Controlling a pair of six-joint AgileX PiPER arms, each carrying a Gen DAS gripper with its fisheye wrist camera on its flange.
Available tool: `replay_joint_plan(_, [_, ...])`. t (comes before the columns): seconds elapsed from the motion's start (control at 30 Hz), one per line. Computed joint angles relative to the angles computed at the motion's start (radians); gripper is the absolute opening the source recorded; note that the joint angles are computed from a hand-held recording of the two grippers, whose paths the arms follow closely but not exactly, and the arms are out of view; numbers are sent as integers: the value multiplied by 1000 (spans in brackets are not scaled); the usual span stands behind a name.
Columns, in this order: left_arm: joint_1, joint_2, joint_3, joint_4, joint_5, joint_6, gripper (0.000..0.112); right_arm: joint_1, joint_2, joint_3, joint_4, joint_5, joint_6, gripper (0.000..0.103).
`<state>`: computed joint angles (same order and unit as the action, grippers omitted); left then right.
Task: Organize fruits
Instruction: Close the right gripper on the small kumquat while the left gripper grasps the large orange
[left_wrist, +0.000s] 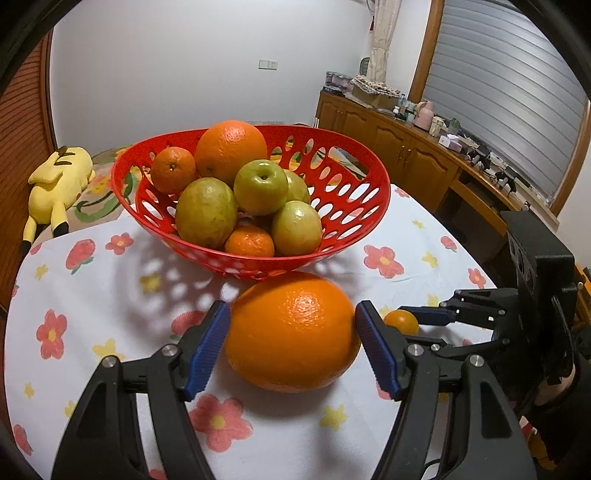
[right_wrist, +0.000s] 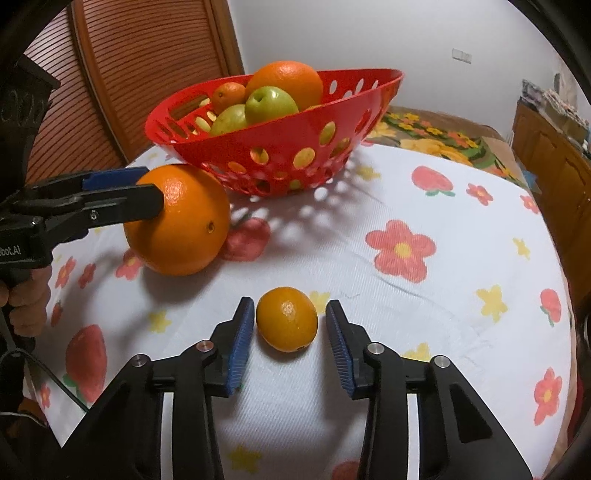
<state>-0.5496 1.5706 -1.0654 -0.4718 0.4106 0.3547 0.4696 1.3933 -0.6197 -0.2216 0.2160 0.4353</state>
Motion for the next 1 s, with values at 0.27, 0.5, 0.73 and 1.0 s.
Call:
replay_joint_plan(0.27, [-6,13,-1,-2,-11,-5,77,-12,-26,23,89,-13,-98,31])
replay_joint_plan(0.5, [-10,35,-6,-28,-7,4,84,-42,-98,60,113,-9,-128,31])
replay_joint_plan(0.73, [-30,63,-24,-21,-9,-21,88,-86,-180,97,194,2,-218,31])
replay_joint_plan(1.0, [-42,101,-55,-28,11,-24,89,-134,-239,127,303,9,-349,31])
